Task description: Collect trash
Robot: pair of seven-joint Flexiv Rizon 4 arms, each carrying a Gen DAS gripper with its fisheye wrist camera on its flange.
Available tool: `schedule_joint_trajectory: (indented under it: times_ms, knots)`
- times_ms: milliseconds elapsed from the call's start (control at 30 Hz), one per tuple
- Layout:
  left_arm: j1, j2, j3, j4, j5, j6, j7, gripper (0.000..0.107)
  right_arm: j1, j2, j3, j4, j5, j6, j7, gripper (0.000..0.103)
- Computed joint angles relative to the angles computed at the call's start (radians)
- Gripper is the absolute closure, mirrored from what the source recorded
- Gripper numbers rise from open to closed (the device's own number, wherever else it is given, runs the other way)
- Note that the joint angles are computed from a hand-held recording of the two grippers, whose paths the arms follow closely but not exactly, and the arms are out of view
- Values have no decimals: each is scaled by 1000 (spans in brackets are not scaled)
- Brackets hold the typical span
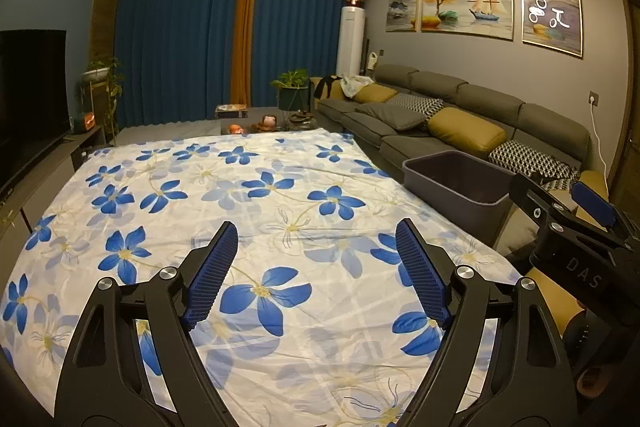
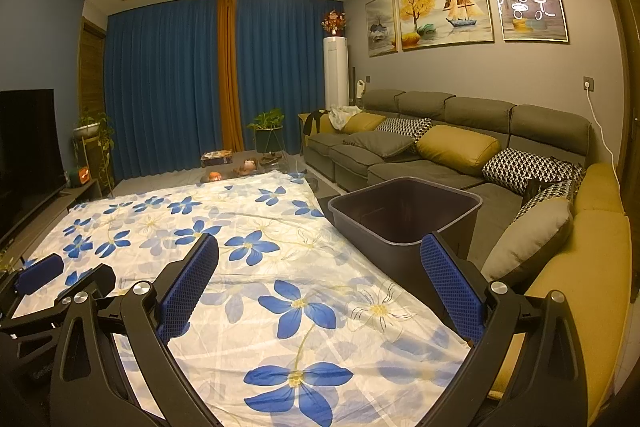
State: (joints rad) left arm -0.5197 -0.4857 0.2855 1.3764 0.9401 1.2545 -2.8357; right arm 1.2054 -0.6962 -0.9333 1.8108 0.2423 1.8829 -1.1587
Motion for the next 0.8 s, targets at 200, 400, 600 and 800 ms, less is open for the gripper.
schedule_joint_trajectory:
  times_ms: [200,400,600,800]
  knots:
    - [0,0,-1,-1,2,2,-1,27,1,-2,-3,-5,1,0,1,6]
    - [-3,1,1,-3,5,-2,-5,27,-2,-1,0,-7,-2,0,0,6]
    - [-1,3,-1,-4,7,-1,-8,27,-4,0,2,-9,-2,1,-1,6]
    - [0,4,-1,-6,8,-1,-10,27,-4,-1,1,-11,-1,0,0,6]
